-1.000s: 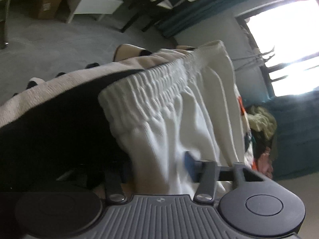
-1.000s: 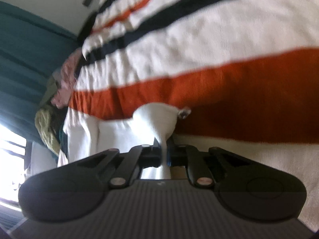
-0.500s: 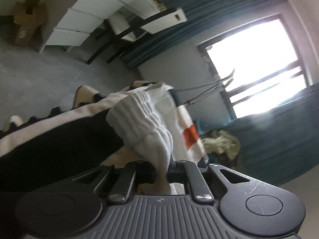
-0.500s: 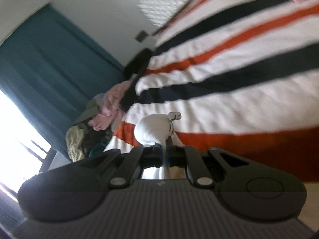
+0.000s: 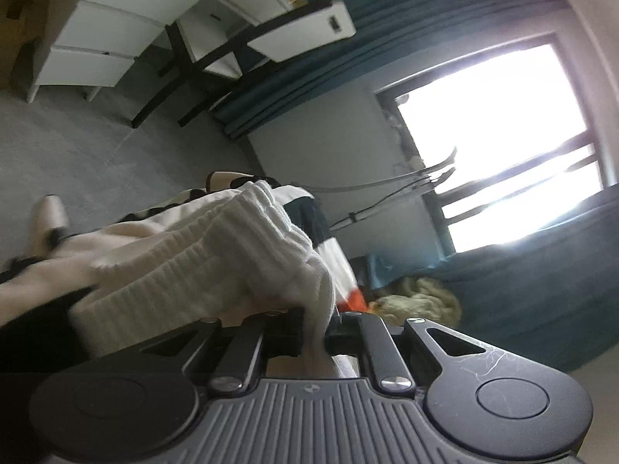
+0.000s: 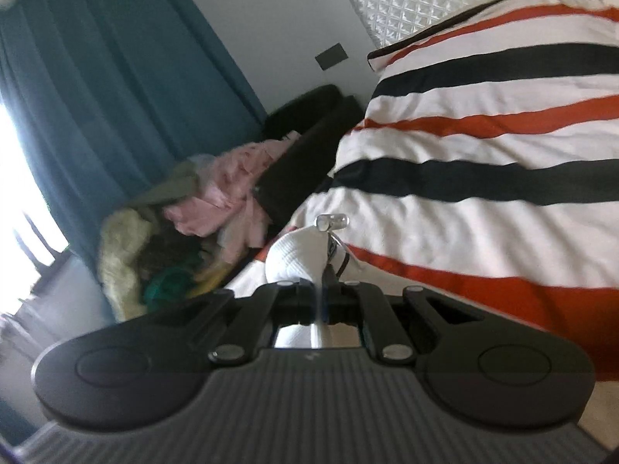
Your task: Fold clothes
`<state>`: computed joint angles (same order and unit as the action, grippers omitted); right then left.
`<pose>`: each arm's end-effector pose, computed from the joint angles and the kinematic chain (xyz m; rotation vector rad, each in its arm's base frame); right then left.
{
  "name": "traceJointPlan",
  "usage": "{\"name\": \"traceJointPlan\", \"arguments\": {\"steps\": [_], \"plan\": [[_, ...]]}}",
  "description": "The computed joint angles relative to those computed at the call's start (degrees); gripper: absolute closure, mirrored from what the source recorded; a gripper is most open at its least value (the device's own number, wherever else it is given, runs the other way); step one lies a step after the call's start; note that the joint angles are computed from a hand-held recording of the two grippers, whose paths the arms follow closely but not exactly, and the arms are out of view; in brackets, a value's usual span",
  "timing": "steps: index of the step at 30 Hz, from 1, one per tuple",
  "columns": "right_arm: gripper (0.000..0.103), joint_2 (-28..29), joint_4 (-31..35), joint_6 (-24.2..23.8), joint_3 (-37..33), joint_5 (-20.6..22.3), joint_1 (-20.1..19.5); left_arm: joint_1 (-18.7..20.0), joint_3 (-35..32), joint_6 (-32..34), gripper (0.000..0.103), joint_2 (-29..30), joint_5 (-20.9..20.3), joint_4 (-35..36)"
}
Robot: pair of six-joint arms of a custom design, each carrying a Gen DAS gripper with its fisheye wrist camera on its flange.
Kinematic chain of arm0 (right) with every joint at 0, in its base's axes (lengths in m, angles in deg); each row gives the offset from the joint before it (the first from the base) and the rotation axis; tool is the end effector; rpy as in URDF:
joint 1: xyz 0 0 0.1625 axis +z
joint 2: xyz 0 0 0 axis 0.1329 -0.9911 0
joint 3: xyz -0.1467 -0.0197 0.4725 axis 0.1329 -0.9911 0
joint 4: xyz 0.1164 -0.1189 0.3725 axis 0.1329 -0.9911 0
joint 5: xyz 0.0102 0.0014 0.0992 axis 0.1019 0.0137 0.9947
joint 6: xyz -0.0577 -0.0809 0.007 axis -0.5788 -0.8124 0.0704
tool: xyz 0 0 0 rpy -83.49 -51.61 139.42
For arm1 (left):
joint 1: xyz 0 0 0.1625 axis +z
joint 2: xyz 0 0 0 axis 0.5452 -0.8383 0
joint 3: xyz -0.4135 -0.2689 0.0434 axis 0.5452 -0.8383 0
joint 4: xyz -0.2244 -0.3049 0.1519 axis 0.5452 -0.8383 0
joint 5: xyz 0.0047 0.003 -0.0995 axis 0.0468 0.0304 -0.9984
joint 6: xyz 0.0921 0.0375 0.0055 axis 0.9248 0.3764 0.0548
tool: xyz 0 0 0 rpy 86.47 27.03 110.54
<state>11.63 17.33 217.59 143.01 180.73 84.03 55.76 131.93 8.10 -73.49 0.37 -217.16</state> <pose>0.0768 -0.5772 0.2210 -0.6867 -1.5749 1.8626 0.1413 -0.5467 0.4755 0.5784 -2.5429 1.6934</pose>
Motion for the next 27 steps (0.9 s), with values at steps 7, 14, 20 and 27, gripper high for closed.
{"name": "traceJointPlan", "arguments": {"steps": [7,14,20,27], "plan": [[0.096,11.51,-0.83,-5.32,-12.60,5.07,-4.60,0.30,-13.68,10.97,0.091,17.98,6.02,-5.87],[0.096,12.68,-2.06,-12.82,-13.56,3.54,-4.45,-1.37,-16.86,6.70,0.091,18.86,10.19,-1.00],[0.093,9.68,8.03,-2.95,-11.98,-1.45,-5.45,-1.27,-10.76,6.45,0.072,15.60,8.50,-6.04],[0.042,0.18,13.52,9.05,0.91,-11.65,-4.69,-2.43,2.49,4.19,0.026,7.83,2.31,-10.22]]}}
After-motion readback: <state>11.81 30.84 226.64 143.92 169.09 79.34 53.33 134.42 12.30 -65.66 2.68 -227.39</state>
